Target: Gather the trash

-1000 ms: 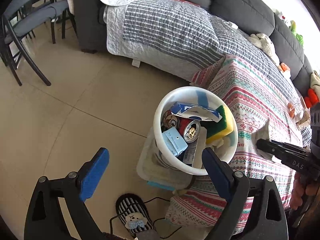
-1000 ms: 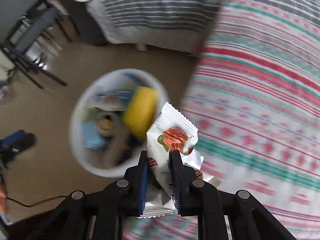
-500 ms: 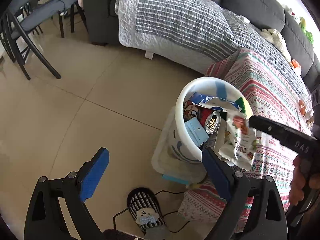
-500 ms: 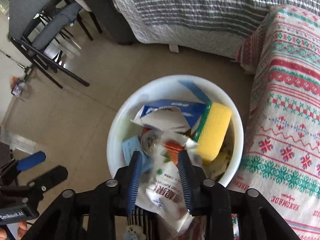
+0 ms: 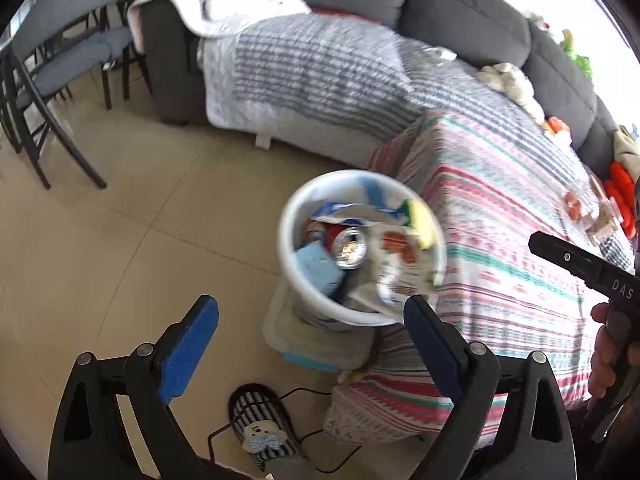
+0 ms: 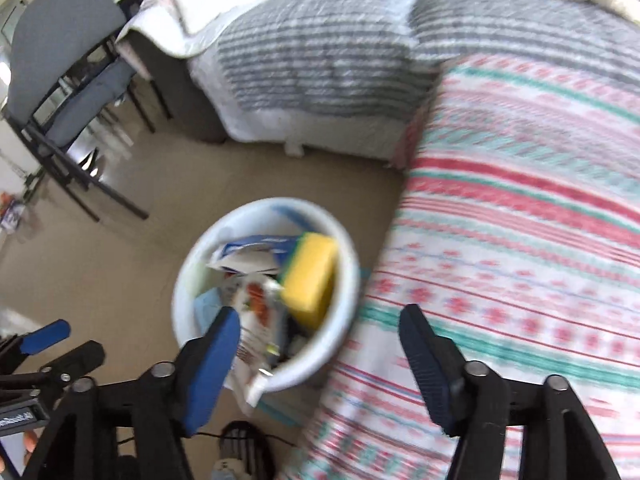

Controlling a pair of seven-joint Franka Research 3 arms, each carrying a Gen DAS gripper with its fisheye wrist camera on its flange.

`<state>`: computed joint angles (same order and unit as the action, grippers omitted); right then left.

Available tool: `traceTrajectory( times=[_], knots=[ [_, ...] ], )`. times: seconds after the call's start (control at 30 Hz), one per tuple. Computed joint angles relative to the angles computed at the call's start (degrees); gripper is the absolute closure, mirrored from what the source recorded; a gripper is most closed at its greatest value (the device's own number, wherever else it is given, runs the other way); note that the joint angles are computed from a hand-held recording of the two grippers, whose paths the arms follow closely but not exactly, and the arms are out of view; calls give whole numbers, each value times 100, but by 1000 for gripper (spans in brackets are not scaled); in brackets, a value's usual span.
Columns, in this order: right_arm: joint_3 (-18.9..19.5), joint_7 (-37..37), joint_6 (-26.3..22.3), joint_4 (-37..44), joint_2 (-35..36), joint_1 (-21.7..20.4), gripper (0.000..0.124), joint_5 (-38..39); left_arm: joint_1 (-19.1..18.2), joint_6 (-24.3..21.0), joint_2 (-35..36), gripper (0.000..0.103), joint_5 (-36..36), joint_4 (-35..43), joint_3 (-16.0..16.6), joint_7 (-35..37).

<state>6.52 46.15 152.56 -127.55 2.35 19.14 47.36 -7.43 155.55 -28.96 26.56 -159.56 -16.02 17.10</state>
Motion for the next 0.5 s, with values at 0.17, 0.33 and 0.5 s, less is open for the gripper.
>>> traceTrajectory(
  times=[0.17,0.33,0.5],
  knots=[
    [-163,80,672,-884,-868,-89,41,-545,-16,-517,-56,6,543,399,-734,-740],
    [-511,-264,1234,-1828,-1824,-7,32,-549,-459,-909,57,6,821,661,-999,-1375],
    [-1076,-653,2105,-2767,-2667,418,22,-223,-846,-1288,281,6,1049,938,-1156,-1897]
  ],
)
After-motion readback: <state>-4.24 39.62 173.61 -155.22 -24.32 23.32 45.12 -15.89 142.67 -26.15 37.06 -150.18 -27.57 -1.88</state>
